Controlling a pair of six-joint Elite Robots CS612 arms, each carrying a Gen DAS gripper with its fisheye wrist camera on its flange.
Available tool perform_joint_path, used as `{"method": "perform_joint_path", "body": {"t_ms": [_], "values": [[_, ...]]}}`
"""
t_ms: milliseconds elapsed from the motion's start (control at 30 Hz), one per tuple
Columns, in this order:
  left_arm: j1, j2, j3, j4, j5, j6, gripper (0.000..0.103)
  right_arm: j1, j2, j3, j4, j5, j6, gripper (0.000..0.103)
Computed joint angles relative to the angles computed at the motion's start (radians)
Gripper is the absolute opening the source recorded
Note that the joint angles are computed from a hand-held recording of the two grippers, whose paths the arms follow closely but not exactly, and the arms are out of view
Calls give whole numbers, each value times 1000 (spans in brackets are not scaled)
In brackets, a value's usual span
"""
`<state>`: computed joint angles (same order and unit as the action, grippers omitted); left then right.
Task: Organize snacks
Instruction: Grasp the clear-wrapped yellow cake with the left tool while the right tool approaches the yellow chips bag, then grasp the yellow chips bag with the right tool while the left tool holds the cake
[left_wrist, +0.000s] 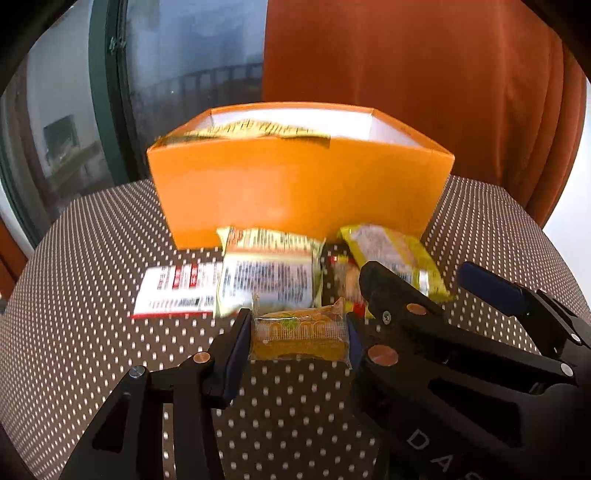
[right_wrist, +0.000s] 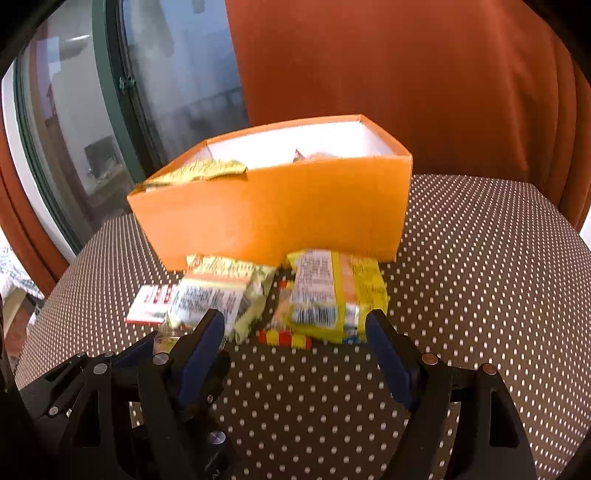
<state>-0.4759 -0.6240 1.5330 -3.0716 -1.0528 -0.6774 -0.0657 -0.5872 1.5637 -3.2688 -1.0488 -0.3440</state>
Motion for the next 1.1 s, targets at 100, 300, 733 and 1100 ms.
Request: {"method": "perform_joint_path", "body": {"t_ms": [100, 300, 733, 1100], "values": [[7, 8, -27, 14, -1, 15, 51, 3, 8, -26, 7, -3, 26, 83], [22, 35, -94, 56, -18, 62, 51, 9, 25, -80, 52, -33, 59, 86], [43, 85, -172, 105, -41, 67, 51, 29, 85, -213, 221, -83, 87, 95], [35, 110, -207, 121, 6, 114, 51, 34, 108, -253, 281, -108, 137, 95]]}}
